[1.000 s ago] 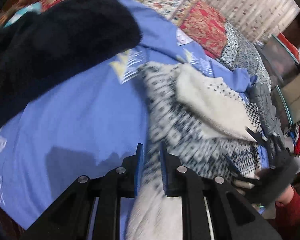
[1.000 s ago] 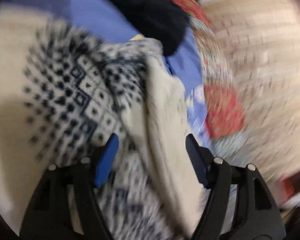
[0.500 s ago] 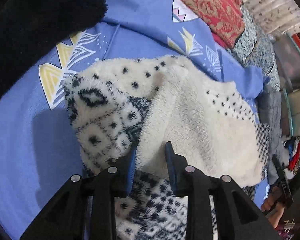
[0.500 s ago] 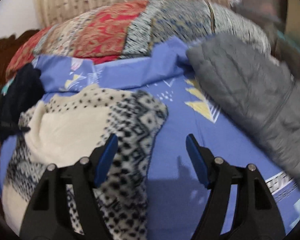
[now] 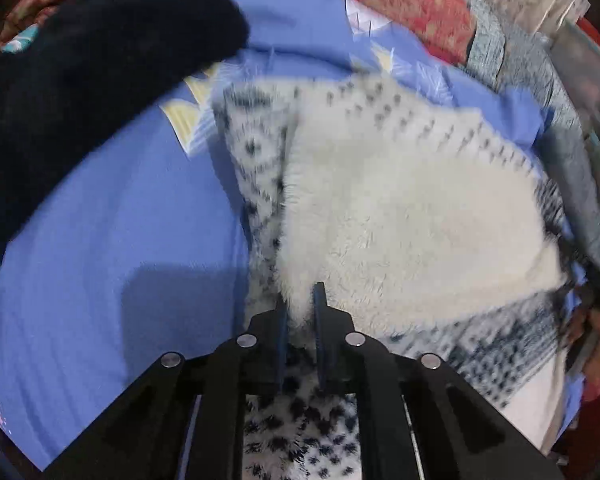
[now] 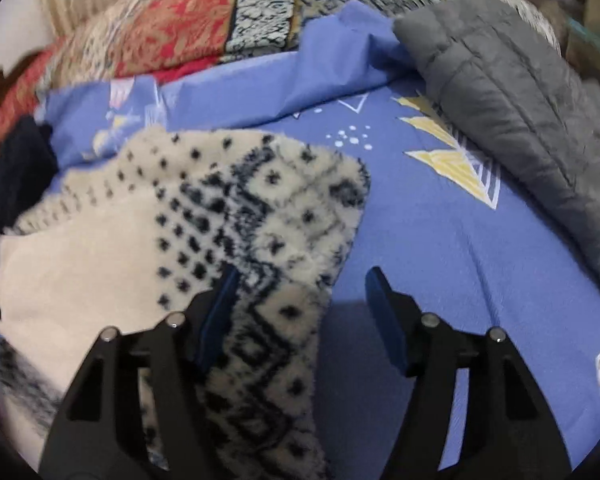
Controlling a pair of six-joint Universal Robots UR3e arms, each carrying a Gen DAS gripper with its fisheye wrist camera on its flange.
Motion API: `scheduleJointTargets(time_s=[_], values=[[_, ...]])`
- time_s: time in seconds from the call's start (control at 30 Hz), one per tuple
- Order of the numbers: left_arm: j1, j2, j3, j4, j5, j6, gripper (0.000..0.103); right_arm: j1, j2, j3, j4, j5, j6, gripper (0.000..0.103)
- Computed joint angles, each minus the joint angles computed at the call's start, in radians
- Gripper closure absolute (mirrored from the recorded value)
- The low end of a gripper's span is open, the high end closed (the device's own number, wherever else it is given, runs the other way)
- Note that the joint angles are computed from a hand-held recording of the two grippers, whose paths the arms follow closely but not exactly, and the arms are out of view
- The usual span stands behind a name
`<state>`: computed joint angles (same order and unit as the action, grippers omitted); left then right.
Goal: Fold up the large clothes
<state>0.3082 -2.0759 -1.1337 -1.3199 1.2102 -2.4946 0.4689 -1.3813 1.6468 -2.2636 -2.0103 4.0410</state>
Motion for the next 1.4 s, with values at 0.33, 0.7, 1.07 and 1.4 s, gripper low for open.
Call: scheduleJointTargets(time_s=[0.33,0.7,1.07,1.4], values=[[0.096,0.059,0.056,0.015,-0.224,-0.082,0.065,0.191,-0.057,-0.071,-0.078,-0.151,-0.005,0.043],[-0.151,-0.276,0.213,0.229,-0.051,-0.107,0.065,0.044,-0.110,0.216,-0.197,0.051,0.078,0.080],[-0.134,-0.081,0.027,0.279,0.007,0.023,0.065,0.103,-0.221,0.303,-0.277,0.061,0.131,0.046],[0.483,0.481,-0.454,-0.252,-0.148,0.616,0.044,0.732,-0.258,0.203,0.126,-0.136,0.650,0.032]])
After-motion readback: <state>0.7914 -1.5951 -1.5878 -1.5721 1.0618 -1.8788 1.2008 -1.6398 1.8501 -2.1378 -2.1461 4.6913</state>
